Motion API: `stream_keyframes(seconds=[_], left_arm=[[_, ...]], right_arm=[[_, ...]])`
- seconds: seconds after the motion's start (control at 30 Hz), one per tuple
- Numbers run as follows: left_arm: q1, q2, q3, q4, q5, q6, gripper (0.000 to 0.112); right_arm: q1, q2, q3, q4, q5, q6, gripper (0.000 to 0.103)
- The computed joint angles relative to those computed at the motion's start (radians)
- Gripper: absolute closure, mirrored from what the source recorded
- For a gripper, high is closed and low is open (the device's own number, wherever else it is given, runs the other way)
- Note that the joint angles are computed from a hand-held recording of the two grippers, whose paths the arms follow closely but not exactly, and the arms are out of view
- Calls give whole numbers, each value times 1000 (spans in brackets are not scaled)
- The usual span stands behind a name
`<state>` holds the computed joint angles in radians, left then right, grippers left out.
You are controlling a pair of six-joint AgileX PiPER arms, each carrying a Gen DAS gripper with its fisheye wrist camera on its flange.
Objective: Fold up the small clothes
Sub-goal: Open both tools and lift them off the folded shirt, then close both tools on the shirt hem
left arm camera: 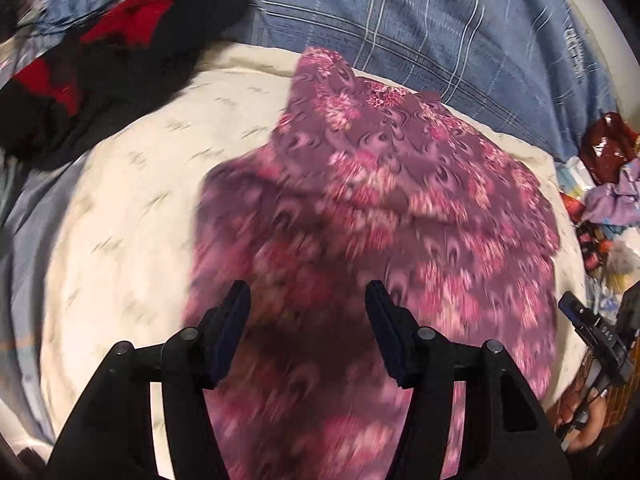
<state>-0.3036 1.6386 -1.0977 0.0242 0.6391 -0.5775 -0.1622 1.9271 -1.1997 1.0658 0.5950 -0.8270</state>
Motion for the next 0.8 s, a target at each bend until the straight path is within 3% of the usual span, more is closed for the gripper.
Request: stream_keyframes(seconds=[0.13, 0.3, 0.5, 0.63, 0.8], left_arm=[[27, -94, 104, -46, -12, 25, 50], [88, -230, 306, -166, -55, 105, 50], [183, -306, 494, -513, -119, 413, 49], [188, -356, 569, -678, -141, 558, 41], [186, -404, 625, -825, -111, 714, 35]], right_arm=[[-81, -121, 183, 49, -11, -138, 54], [-177, -170, 312, 100, 12, -258, 53], [-267, -180, 422, 212, 75, -432, 54], [-284, -181, 458, 210, 159, -493, 49], [-281, -177, 510, 172, 253, -551, 49]])
